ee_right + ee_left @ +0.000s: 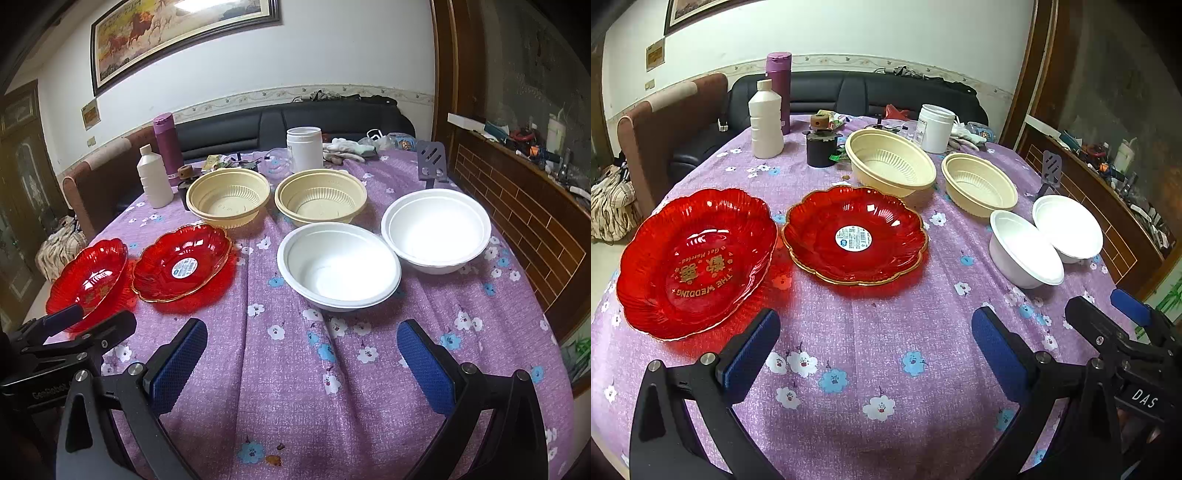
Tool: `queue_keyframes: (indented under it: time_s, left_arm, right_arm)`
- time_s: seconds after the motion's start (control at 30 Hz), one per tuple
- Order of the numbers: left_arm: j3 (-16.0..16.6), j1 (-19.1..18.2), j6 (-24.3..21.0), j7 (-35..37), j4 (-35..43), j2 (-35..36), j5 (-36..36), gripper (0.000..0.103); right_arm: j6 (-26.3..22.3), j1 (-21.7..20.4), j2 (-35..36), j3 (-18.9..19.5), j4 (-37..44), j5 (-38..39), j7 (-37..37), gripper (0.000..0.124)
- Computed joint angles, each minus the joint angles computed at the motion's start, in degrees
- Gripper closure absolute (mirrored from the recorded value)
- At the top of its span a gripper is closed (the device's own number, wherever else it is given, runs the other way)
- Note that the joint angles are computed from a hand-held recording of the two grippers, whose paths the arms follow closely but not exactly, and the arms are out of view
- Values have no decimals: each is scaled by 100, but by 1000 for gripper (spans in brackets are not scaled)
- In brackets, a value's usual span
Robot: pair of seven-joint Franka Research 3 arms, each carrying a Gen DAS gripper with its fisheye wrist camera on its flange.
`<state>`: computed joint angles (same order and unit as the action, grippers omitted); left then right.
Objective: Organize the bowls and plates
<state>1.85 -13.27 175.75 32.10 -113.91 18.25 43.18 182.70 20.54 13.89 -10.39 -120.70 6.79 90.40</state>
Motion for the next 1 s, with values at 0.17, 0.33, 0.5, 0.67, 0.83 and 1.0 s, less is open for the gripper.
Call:
queue_keyframes:
  time_s: [0.17,0.33,0.5,0.67,0.83,1.0]
  left_arm:
    - [201,-179,-53,-288,16,-16,337,0]
    - [151,-135,-127,-430,39,-2,504,0]
    - [107,-100,-168,-515,64,12,623,0]
    - [55,-47,-173,-540,73,26,706,0]
    - [29,-27,-190,-545,82,30,721,0]
    - [5,16,-184,-499,70,51,685,0]
  right_arm:
    - [38,-271,-5,342,-2,152,-247,21]
    - [-2,-221,0,296,-1,199,-294,21]
    - [-47,-480,-10,580,4,359,-464,21]
    - [-29,-884,2,1071,27,694,-871,21]
    - [-93,-987,29,1218,76,904,-1069,21]
    - [-149,-1048,53,1314,118,1091,-1246,21]
